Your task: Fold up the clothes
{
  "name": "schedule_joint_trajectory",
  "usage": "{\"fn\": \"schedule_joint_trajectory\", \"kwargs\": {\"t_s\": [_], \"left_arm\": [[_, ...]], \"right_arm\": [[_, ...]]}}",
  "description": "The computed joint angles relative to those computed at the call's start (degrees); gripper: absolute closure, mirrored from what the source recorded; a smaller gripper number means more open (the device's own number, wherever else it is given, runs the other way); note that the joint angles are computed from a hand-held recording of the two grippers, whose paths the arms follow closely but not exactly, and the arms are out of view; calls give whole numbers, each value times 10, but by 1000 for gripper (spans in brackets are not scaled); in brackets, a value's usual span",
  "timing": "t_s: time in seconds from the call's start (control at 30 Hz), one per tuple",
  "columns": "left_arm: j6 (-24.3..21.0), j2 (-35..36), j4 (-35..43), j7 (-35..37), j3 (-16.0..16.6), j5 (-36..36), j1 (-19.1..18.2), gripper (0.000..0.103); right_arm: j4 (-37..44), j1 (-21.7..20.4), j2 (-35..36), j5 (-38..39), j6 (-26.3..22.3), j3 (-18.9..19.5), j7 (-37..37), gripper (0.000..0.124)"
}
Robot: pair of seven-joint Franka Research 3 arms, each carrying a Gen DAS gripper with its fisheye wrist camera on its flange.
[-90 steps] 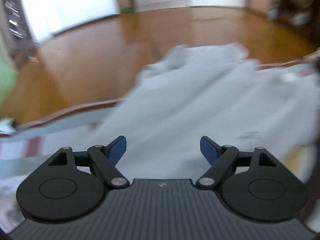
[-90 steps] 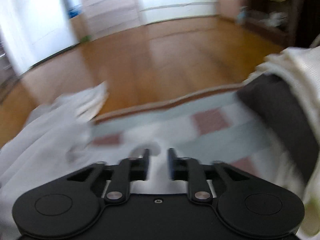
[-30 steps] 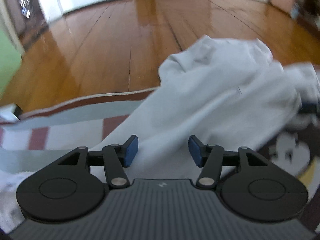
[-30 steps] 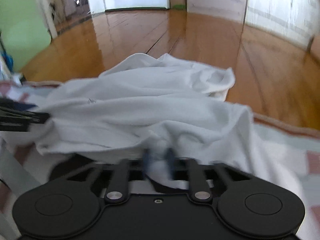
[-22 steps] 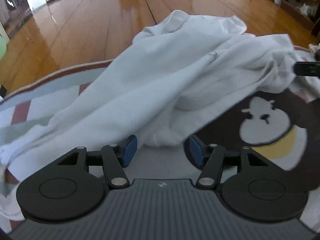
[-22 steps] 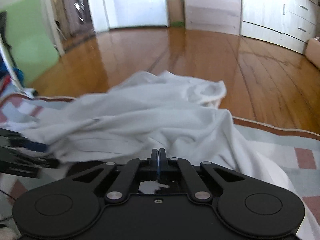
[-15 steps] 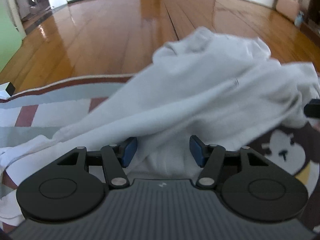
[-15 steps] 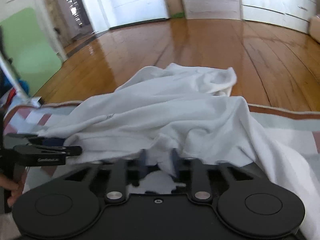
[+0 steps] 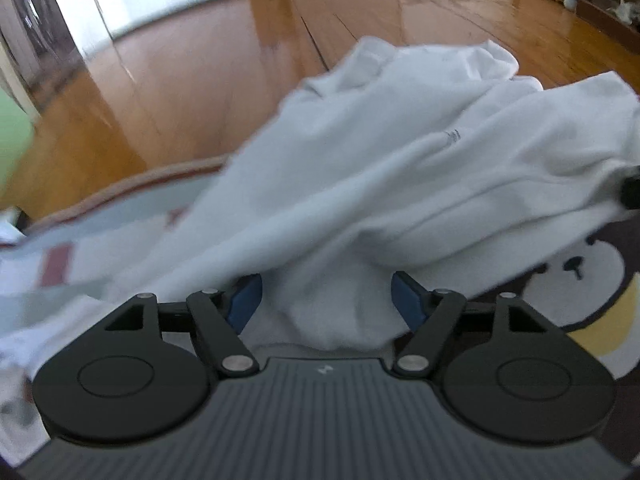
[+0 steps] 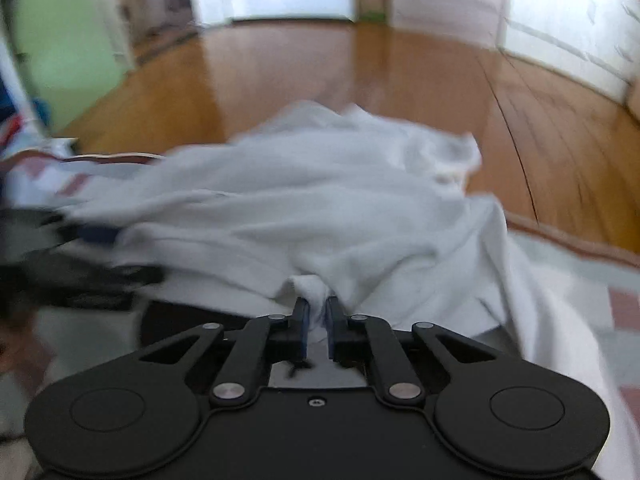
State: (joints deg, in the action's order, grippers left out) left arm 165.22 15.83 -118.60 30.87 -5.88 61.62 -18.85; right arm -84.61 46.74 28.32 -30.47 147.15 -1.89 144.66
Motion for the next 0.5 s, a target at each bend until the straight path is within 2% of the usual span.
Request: {"fn": "schedule_joint_trajectory", "kwargs": {"t_s": [0.13, 0.17, 0.27, 0.37, 0.5], "left_arm": [[41, -28, -30, -2, 0, 37, 7, 30], [43, -24, -29, 21, -9, 13, 14, 27], [52, -6, -27, 127, -46, -125, 46, 27], [67, 7, -28, 186, -66, -216, 64, 22], [83, 11, -34, 224, -61, -271, 57, 14]], "right_arm": [[-68, -6, -60, 2, 46, 11, 7, 114], [-83, -7, -71, -1, 55, 11, 15, 114], [-108, -14, -90, -19, 81, 9, 51, 114], [-113, -22, -92, -16, 93, 12, 74, 114], [-99, -17, -84, -44, 72, 9, 86, 114]]}}
